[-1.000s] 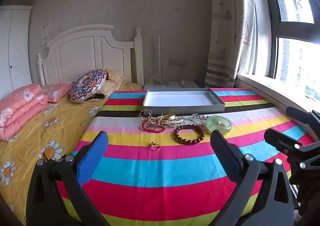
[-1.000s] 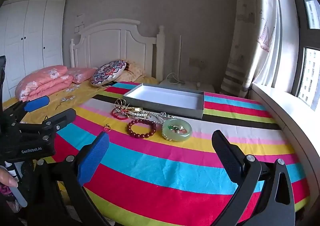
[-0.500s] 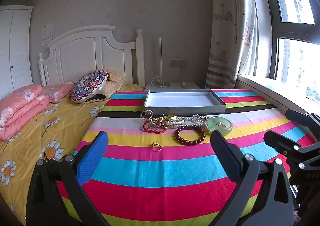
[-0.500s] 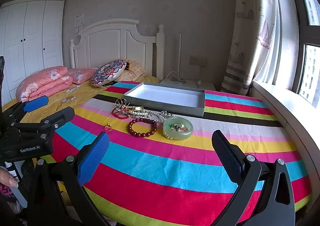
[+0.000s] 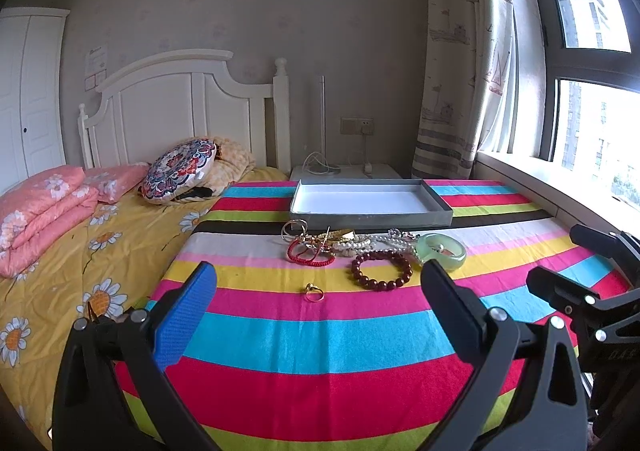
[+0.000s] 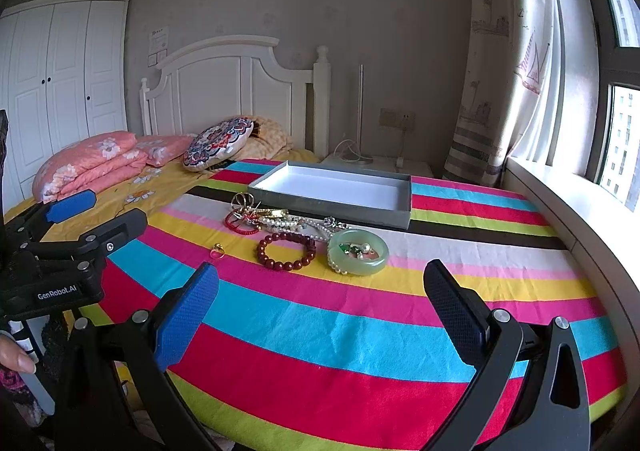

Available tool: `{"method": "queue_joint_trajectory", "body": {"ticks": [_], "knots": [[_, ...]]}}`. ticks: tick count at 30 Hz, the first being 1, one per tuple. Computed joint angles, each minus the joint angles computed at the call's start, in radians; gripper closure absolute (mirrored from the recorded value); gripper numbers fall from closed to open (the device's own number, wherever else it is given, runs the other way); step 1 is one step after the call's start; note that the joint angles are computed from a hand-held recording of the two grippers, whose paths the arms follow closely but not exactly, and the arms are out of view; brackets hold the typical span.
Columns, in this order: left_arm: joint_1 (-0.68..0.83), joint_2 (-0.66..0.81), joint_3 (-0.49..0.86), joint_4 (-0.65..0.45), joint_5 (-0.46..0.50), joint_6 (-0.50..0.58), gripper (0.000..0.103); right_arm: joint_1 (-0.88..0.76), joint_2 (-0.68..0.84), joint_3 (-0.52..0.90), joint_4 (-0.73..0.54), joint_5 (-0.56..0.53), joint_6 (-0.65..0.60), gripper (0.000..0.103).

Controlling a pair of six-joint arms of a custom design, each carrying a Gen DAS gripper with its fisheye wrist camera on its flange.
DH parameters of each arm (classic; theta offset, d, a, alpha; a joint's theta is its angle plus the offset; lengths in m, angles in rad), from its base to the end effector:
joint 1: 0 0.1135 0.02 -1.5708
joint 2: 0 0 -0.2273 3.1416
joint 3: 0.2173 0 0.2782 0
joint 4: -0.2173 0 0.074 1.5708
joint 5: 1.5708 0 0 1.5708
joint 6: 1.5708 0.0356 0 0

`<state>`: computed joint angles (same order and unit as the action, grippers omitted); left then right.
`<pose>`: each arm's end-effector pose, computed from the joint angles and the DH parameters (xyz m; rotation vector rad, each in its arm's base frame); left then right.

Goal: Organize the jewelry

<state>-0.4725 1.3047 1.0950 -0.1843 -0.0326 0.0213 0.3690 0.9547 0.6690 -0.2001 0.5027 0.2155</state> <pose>0.3029 -0.1535 0.2928 0.4616 1.9192 -0.2632 0.2480 0.0775 0.2309 0.1531 1.9892 -0.1424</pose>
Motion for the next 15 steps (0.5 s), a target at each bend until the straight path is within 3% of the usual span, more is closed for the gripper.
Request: {"method": "queue_joint_trajectory", "body": {"ticks": [15], "knots": [[-0.004, -0.010, -0.013, 0.008, -0.007, 0.001, 0.002, -0.006, 0.004, -0.004, 0.005, -0.006, 0.005, 0.004]]}}
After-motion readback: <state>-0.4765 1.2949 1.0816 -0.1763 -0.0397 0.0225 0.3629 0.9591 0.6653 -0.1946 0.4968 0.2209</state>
